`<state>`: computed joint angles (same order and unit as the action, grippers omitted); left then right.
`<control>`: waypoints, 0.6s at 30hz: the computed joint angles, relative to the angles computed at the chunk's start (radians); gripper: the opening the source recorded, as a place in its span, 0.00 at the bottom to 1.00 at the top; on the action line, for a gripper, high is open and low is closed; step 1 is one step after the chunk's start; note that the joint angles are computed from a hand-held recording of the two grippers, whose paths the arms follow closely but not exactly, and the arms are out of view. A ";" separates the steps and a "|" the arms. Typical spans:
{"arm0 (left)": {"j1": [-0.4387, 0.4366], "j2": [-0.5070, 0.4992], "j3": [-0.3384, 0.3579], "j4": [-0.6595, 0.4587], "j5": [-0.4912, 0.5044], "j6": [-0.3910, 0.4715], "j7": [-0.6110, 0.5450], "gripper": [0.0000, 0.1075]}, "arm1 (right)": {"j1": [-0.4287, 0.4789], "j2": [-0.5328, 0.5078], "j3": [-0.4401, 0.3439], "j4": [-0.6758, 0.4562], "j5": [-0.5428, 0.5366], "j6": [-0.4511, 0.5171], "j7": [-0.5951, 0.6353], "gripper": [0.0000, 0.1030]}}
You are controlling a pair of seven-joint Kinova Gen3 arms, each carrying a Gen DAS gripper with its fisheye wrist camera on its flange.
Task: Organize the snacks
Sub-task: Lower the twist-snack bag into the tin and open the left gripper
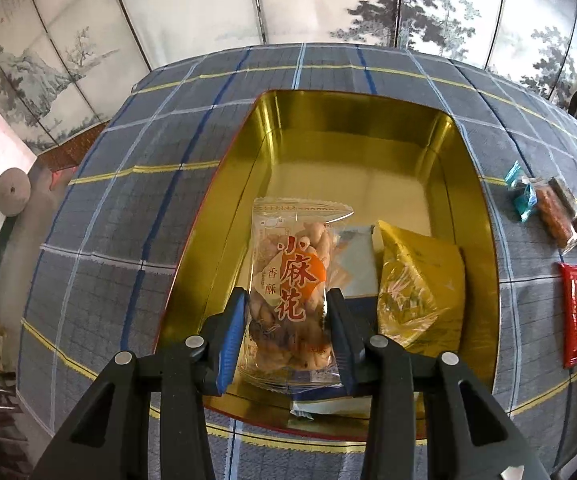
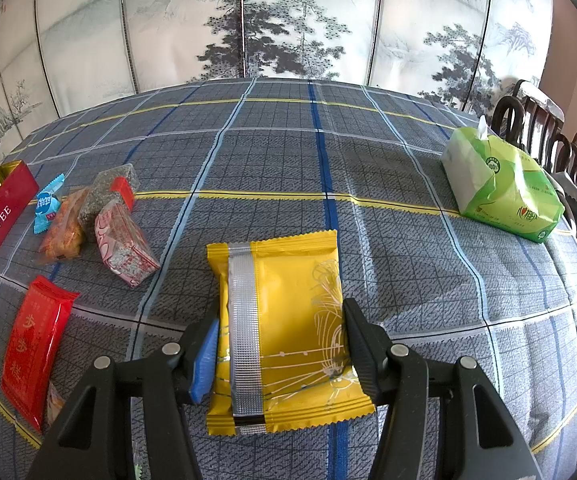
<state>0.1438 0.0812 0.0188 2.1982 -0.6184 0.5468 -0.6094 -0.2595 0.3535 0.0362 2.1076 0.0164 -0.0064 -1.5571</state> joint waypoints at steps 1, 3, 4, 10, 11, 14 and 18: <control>0.000 0.000 0.000 0.002 0.003 0.000 0.001 0.34 | -0.003 0.000 0.003 0.000 -0.001 0.000 0.000 0.56; -0.002 0.004 -0.001 0.006 0.006 -0.005 -0.001 0.34 | -0.004 0.000 0.003 0.000 -0.001 0.000 0.000 0.56; -0.001 0.007 -0.001 0.007 0.007 -0.005 0.000 0.34 | -0.003 0.000 0.003 0.000 -0.002 0.000 0.001 0.56; 0.004 0.005 -0.005 0.019 -0.002 -0.014 0.019 0.34 | -0.009 -0.001 0.008 0.000 -0.003 0.001 0.001 0.56; 0.003 0.006 -0.005 0.019 -0.001 -0.014 0.018 0.34 | -0.009 -0.001 0.008 0.000 -0.003 0.001 0.001 0.56; 0.003 0.005 -0.005 0.021 -0.002 -0.016 0.021 0.34 | -0.009 -0.001 0.008 0.000 -0.003 0.002 0.001 0.56; 0.004 0.000 -0.003 0.028 0.003 -0.021 0.025 0.34 | -0.009 -0.001 0.008 0.000 -0.003 0.002 0.001 0.56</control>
<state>0.1477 0.0814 0.0154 2.2257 -0.6158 0.5260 -0.5842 -0.2687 0.3523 0.0443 2.1072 0.0134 -0.0043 -1.5562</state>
